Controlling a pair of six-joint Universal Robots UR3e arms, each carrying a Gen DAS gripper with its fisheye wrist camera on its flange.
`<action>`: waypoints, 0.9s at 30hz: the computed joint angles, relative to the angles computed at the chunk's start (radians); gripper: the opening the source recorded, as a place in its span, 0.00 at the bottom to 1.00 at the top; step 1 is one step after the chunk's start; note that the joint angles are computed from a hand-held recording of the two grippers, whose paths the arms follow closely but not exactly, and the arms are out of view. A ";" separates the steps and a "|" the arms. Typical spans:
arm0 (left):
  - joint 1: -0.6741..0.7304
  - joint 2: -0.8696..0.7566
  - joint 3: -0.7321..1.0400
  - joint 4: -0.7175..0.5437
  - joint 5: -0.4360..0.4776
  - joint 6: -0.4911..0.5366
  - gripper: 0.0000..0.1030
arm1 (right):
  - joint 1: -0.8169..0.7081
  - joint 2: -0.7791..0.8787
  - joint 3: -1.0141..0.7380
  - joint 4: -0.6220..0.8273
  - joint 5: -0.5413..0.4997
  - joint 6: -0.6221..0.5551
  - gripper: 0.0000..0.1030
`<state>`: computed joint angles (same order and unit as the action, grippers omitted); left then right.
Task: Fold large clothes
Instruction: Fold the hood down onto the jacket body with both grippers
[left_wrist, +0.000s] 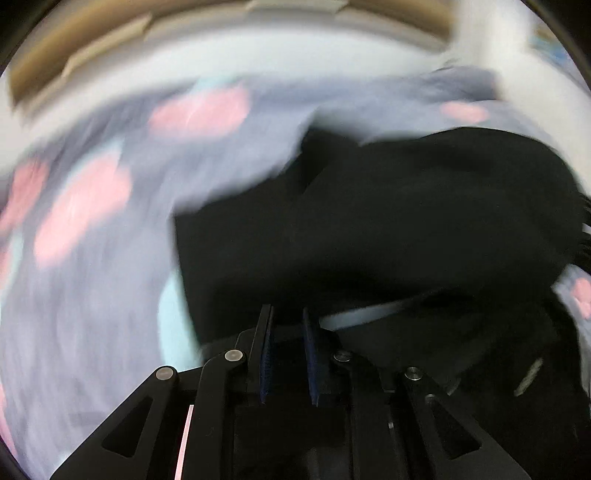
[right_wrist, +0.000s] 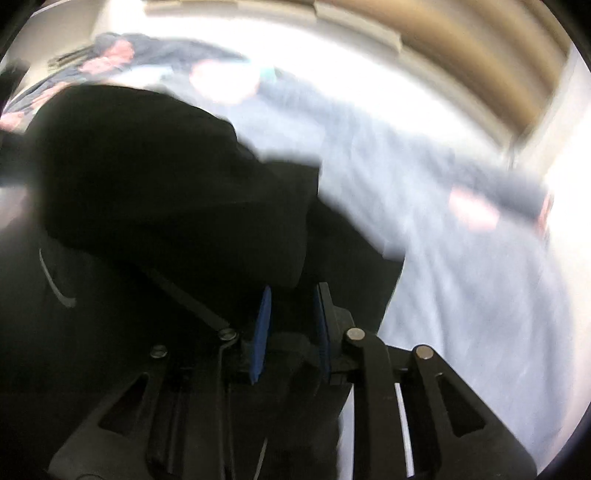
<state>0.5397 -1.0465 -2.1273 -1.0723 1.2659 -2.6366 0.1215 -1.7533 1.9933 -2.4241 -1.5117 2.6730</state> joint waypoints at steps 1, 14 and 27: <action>0.061 0.032 0.001 -0.061 -0.026 0.020 0.15 | -0.030 -0.010 -0.013 0.056 0.015 0.005 0.19; -0.194 -0.265 0.592 -0.129 -0.111 -0.245 0.20 | -0.123 0.187 -0.646 0.588 0.383 0.167 0.40; -0.149 -0.136 0.007 -0.019 -0.181 -0.311 0.19 | -0.059 0.249 -0.227 0.442 0.308 0.162 0.38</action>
